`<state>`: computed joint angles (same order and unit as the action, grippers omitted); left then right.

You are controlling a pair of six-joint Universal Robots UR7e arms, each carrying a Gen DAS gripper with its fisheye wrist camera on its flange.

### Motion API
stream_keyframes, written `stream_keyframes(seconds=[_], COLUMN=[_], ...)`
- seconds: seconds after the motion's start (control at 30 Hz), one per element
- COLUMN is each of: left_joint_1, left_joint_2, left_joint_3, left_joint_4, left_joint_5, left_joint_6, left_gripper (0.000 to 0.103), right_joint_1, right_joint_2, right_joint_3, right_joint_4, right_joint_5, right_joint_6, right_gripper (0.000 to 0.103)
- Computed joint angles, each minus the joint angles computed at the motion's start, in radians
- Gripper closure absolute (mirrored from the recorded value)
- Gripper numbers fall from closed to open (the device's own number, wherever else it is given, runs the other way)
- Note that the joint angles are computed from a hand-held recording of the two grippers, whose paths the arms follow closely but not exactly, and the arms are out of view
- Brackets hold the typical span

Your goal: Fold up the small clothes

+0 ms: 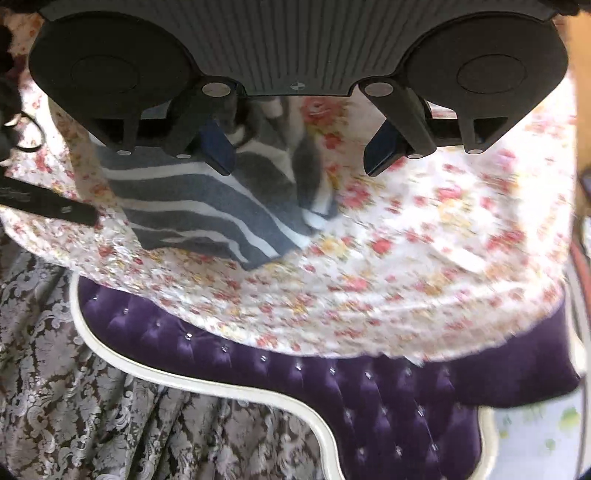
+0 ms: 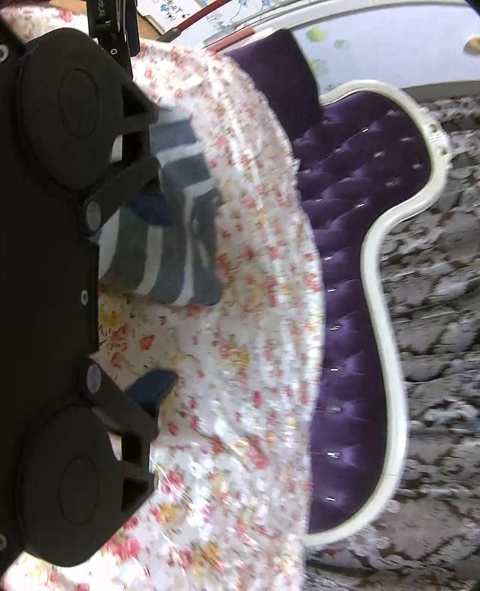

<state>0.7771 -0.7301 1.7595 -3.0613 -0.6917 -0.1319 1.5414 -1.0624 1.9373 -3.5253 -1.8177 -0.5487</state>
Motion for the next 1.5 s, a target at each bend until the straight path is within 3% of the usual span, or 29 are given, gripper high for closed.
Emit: stream_keyframes(seconds=[0.13,0.23,0.43,0.57,0.7,0.87,1.5], left_joint_1=[-0.056,-0.085,-0.119,-0.131,-0.141,-0.147,-0.160], left_joint_2=[-0.032,-0.056,-0.099,-0.115,-0.133,-0.155,-0.186], left_joint_3=[0.028,0.056,0.096,0.115,0.131,0.150,0.178], left_joint_4=[0.144,0.234,0.365,0.386,0.417,0.444,0.564], left_joint_5=[0.121,0.149,0.137,0.121,0.115,0.093,0.050], left_joint_6=[-0.091,-0.151,-0.296,-0.334,-0.384,-0.431,-0.540], left_gripper=[0.027,0.027,0.027,0.027,0.027,0.027,0.027], right_joint_1=[0.030,0.051,0.078,0.128,0.154,0.153,0.162], right_joint_2=[-0.044,-0.067,-0.104,-0.089,-0.096,-0.137,-0.179], right_joint_3=[0.072,0.115,0.196,0.209,0.230,0.273,0.317], right_joint_4=[-0.065,-0.073,-0.070,-0.097,-0.085,-0.029,0.041], right_joint_5=[-0.005,-0.035,-0.065,-0.209,-0.283,-0.266,-0.295], right_joint_6=[-0.010,0.005,0.042,0.074,0.095,0.132,0.137], right_gripper=[0.000,0.000,0.001,0.001,0.001,0.001,0.001])
